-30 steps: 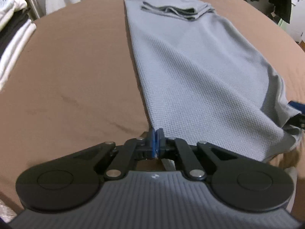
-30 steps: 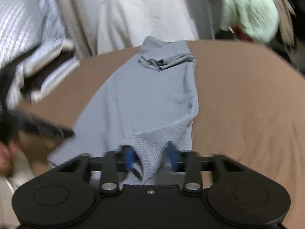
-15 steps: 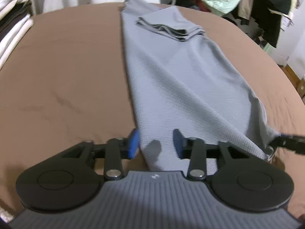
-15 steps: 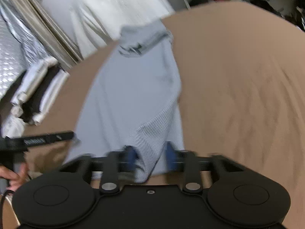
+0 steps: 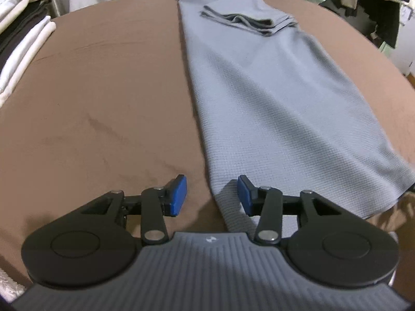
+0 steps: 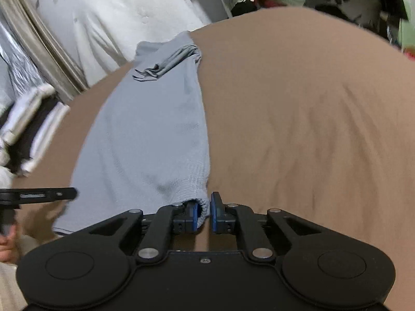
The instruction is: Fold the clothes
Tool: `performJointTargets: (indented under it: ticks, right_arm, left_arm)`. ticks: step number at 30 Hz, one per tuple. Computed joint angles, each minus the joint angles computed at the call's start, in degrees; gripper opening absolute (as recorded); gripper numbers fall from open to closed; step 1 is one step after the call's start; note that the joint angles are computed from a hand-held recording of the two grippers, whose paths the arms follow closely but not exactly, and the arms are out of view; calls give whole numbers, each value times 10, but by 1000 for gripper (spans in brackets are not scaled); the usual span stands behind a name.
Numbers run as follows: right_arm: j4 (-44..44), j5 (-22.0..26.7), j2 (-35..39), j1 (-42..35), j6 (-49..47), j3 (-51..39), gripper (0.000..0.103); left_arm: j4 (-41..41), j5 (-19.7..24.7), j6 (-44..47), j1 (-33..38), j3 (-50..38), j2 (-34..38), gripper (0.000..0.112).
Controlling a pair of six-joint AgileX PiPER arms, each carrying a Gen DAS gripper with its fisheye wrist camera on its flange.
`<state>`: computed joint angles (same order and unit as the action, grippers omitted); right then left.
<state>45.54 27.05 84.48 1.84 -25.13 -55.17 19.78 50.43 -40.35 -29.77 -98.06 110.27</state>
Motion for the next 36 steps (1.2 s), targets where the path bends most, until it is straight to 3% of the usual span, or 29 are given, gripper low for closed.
performJointTargets:
  ticks: [3,5,7,10,13,15,19,21,25,27,32,36]
  right_arm:
    - [122,17,-3,-24,-121,21,31]
    - [182,25,-8,-35,-183,32,45]
    - [218,27,-12,-39,-212,36,47]
    - [258,36,-4,-42,-243,31,55]
    - [287,34,7,-40,-248,29,57]
    - [291,50,16,-42,-248,21,55]
    - [235,62,34,-23,-229,-13,16]
    - [199,58,47,-12,-202,-35,8]
    - [304,107,65,-38,-249,-63,7]
    - [361,136,74,-50,-273,-85,7]
    - [468,108,72,-29,-353,-104,8]
    - [469,98,79,-18,-340,-117,7]
  left_arm:
    - [-45,-16,67,3,-22,8,57]
    - [-79,34,152,2,-93,48,63]
    - [-69,66,166,-9,-130,74,66]
    - [-127,67,205,-1,-133,84,81]
    - [-129,24,194,-6,-75,52,85]
    - [-128,20,197,-8,-62,41,85]
    - [-127,-22,219,-13,-30,19,85]
    - [-127,-47,236,-16,-17,9,85]
    - [-128,-72,316,-24,-26,3,85]
    - [-177,-78,363,-15,-40,8,85]
    - [-350,-99,469,18,-54,20,85]
    - [-456,-105,559,35,-29,7,85]
